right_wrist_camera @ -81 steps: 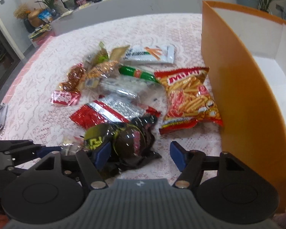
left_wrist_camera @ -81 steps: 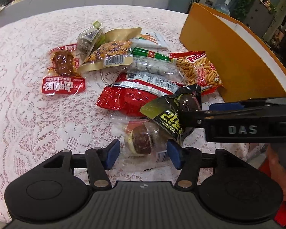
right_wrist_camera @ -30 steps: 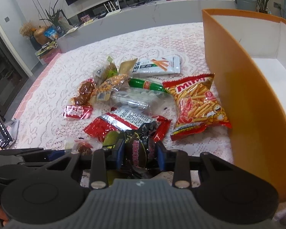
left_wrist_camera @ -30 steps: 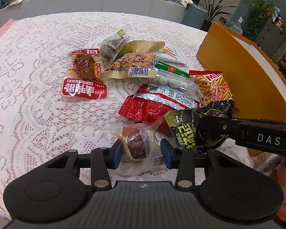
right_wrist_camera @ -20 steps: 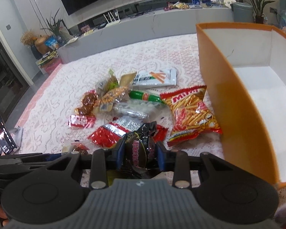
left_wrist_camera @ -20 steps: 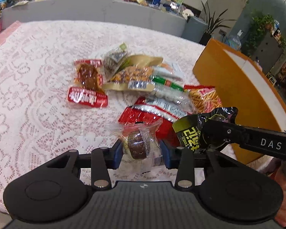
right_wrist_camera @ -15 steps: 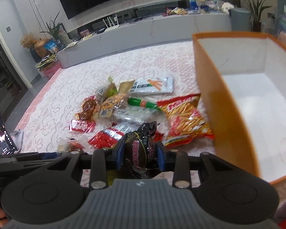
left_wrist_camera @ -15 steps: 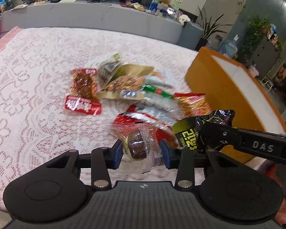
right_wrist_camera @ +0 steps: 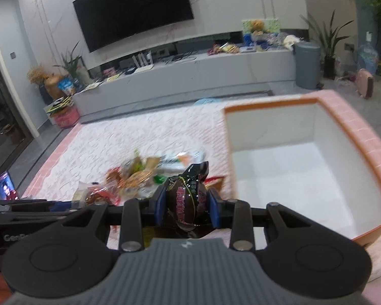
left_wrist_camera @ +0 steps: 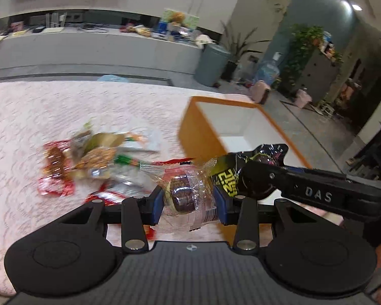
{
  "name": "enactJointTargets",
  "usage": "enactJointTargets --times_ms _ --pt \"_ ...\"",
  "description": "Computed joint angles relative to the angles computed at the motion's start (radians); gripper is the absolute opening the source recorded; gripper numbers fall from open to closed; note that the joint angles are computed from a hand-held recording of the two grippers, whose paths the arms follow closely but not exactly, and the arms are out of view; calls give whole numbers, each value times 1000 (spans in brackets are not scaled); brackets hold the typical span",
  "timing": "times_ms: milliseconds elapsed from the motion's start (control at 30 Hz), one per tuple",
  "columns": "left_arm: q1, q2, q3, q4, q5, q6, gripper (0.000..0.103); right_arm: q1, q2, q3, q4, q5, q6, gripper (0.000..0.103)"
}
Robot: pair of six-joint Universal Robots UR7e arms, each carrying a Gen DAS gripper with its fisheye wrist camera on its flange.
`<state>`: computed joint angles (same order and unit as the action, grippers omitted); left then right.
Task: Organize snacks
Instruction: 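Lift both held bags and carry them over the orange box, then open both grippers to drop the bags into the box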
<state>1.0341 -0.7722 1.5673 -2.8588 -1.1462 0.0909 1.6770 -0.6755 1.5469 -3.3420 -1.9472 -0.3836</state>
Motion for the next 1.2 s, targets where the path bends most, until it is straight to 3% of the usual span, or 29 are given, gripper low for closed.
enactJointTargets --times_ms 133,333,600,833,1200 --pt "-31 47 -53 25 -2 40 46 -11 -53 7 27 -31 -2 33" --pt "-60 148 -187 129 -38 120 46 -46 -113 -32 163 -105 29 33" --pt "-63 287 -395 346 -71 230 46 -93 -117 -125 362 -187 -56 33" --pt "-56 380 -531 521 -34 316 46 -117 -83 -192 447 -204 -124 33" --pt "-53 453 -624 652 31 421 46 -130 -20 -282 579 -246 -182 34"
